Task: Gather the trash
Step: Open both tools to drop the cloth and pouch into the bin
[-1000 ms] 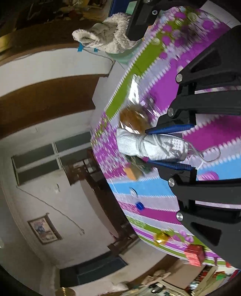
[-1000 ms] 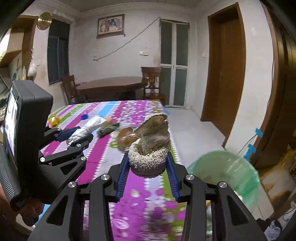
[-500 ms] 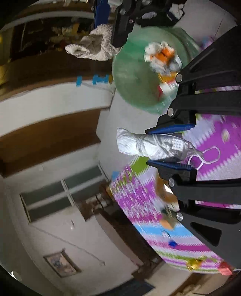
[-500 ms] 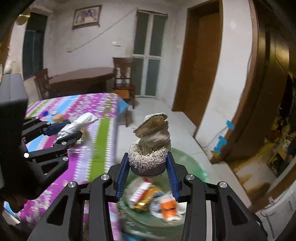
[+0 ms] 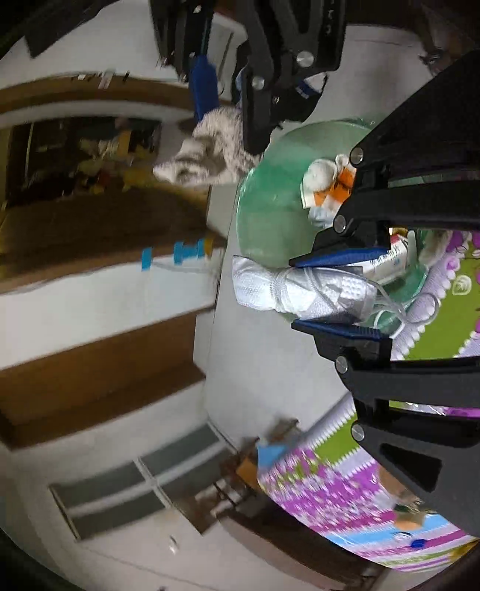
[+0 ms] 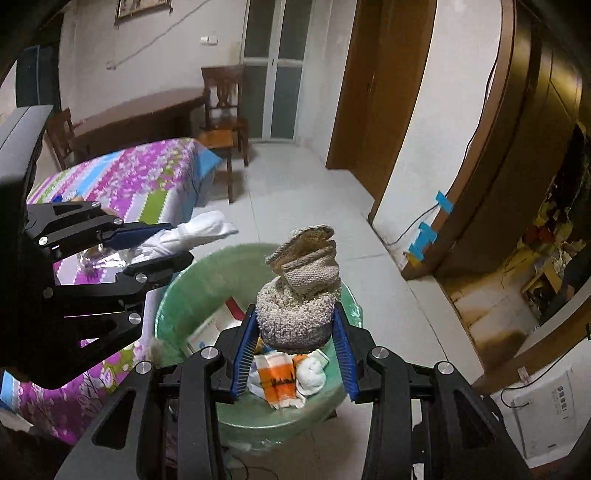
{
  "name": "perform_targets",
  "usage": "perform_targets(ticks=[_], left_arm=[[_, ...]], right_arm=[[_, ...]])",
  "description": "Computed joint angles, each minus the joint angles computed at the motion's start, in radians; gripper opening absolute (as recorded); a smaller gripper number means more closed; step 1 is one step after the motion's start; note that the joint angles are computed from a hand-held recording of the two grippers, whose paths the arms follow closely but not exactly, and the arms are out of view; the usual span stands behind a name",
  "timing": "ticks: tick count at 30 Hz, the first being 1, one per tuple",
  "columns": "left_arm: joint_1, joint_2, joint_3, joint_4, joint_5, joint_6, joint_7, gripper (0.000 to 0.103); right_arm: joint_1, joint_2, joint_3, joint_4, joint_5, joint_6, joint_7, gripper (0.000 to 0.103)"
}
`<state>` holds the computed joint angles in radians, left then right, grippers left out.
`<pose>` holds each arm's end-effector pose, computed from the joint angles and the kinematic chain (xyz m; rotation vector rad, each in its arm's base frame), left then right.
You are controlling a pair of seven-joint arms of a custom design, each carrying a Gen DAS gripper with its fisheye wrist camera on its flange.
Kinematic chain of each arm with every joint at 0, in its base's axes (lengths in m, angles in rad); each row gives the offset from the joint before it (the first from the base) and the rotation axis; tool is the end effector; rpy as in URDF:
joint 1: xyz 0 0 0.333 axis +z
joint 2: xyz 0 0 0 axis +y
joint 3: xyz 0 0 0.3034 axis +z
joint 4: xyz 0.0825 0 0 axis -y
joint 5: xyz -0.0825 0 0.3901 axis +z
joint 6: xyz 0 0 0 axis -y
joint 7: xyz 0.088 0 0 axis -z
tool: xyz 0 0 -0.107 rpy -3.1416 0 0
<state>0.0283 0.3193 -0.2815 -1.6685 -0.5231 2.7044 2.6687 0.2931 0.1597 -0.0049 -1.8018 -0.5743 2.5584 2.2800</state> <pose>0.6841 -0.1351 0.4916 -0.8155 2.3717 -0.8994 0.6246 0.1936 0.5059 -1.8077 1.8678 -0.8062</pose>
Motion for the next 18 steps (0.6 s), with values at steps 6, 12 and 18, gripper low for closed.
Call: perform_targets(ticks=[6,12,18], left_arm=[[0.005,0.04,-0.004,0.049,0.006,-0.082,0.037,0.026],[-0.001,0.041,0.004,0.044,0.027,-0.088,0.034,0.026],[-0.008,0.042,0.007,0.037,0.048,-0.079,0.022,0.026]], right_arm=[[-0.018,0.025,0.01,0.028,0.115,-0.02,-0.118,0.041],[-0.008,0.067,0.007,0.063,0.161,-0.041,-0.176,0.041],[0.0,0.076,0.001,0.063,0.183,-0.048,-0.199,0.041]])
